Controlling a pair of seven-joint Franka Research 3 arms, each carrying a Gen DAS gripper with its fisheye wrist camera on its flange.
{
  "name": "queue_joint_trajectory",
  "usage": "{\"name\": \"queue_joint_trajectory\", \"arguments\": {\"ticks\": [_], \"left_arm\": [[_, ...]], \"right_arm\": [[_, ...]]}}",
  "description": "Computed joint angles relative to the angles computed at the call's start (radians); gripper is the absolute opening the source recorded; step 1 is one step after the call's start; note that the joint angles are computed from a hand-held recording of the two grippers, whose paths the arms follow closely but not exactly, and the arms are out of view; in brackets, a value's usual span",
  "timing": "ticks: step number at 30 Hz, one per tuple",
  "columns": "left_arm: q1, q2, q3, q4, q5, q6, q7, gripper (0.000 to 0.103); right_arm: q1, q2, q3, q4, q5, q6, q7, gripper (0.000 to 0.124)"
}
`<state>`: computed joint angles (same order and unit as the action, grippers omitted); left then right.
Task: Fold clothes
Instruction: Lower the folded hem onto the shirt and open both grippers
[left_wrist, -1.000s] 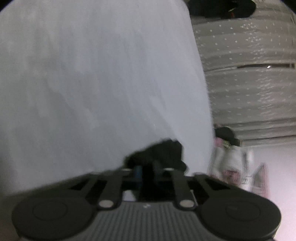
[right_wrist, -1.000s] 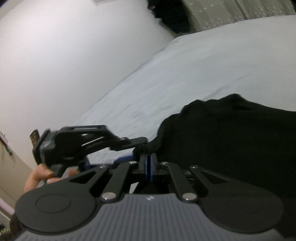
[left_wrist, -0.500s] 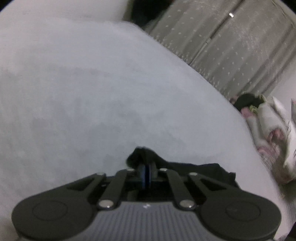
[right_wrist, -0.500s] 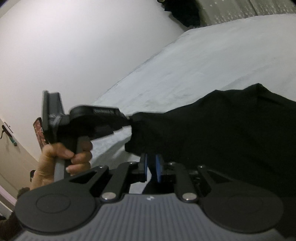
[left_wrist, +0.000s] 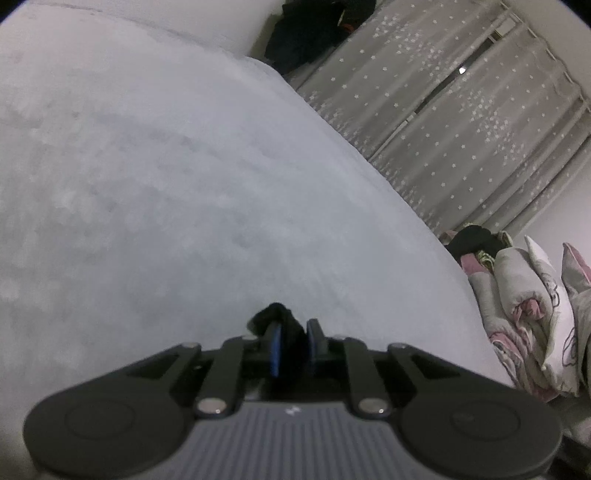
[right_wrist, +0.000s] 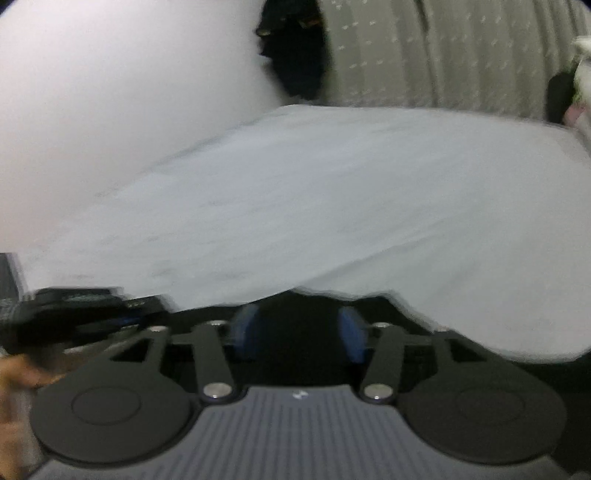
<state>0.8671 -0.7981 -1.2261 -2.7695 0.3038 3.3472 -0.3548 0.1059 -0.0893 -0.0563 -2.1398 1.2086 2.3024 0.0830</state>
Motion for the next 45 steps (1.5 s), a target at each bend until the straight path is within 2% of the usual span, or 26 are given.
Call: {"name": "queue_joint_trajectory", "arguments": {"ticks": [3,5,7,8,9,11,16,17,18,21,22,25,27,30,33,37,39,41,43,45], "left_arm": [[0.019,-0.007,-0.014,0.004,-0.007,0.009,-0.010,0.014],[0.045,-0.004,-0.032,0.020,-0.008,0.005,-0.014,0.011],[0.063,0.004,-0.041,0.050,0.010,-0.025,0.000,0.003],[0.053,-0.002,-0.036,0.058,0.023,-0.056,0.010,0.002],[0.037,-0.034,-0.032,0.058,0.030,-0.084,0.007,0.002],[0.010,-0.092,-0.025,0.059,0.055,-0.140,-0.005,0.002],[-0.001,-0.149,-0.012,0.072,0.126,-0.208,-0.040,0.002],[-0.006,-0.140,0.001,0.082,0.177,-0.230,-0.066,0.002],[-0.002,-0.096,-0.005,0.099,0.164,-0.261,-0.021,0.002],[-0.003,0.007,0.005,0.130,0.210,-0.318,0.000,0.005],[-0.008,0.009,0.013,0.128,0.222,-0.316,-0.009,0.006],[-0.028,0.024,0.045,0.119,0.256,-0.303,-0.032,0.008],[-0.081,0.071,0.103,0.116,0.277,-0.315,-0.018,0.016],[-0.243,0.161,0.266,0.109,0.294,-0.361,0.056,0.044],[-0.408,0.217,0.416,0.117,0.281,-0.434,0.137,0.046],[-0.616,0.278,0.601,0.129,0.256,-0.502,0.290,0.043],[-0.683,0.303,0.655,0.139,0.255,-0.525,0.337,0.037],[-0.715,0.335,0.677,0.152,0.279,-0.542,0.353,0.024],[-0.735,0.364,0.679,0.174,0.316,-0.591,0.353,0.006],[-0.761,0.374,0.682,0.193,0.348,-0.650,0.351,0.002]], "right_arm": [[0.020,0.076,0.030,0.053,0.031,0.134,-0.029,0.063],[0.024,0.115,0.043,0.070,0.053,0.186,-0.046,0.063],[0.021,0.141,0.054,0.073,0.078,0.203,-0.080,0.041],[0.019,0.142,0.059,0.068,0.092,0.210,-0.107,0.024],[0.018,0.143,0.063,0.063,0.110,0.217,-0.136,0.018],[0.016,0.137,0.069,0.066,0.174,0.224,-0.192,0.015],[0.009,0.137,0.065,0.085,0.360,0.243,-0.306,0.014],[0.010,0.146,0.066,0.093,0.361,0.246,-0.303,0.014],[0.014,0.156,0.069,0.099,0.350,0.261,-0.302,0.014],[0.043,0.195,0.093,0.111,0.267,0.368,-0.288,0.015],[0.051,0.207,0.101,0.113,0.240,0.401,-0.282,0.016],[0.050,0.205,0.111,0.106,0.271,0.435,-0.350,0.020],[0.047,0.201,0.112,0.100,0.290,0.439,-0.375,0.023],[0.040,0.181,0.107,0.078,0.314,0.428,-0.368,0.033],[0.032,0.149,0.091,0.056,0.293,0.379,-0.305,0.039],[0.001,0.109,0.054,0.059,0.209,0.192,-0.170,0.041],[-0.015,0.101,0.037,0.068,0.159,0.090,-0.105,0.041],[-0.024,0.097,0.029,0.073,0.126,0.023,-0.069,0.041],[-0.027,0.093,0.028,0.073,0.107,-0.014,-0.051,0.041],[-0.026,0.090,0.029,0.072,0.089,-0.025,-0.040,0.041]]}}
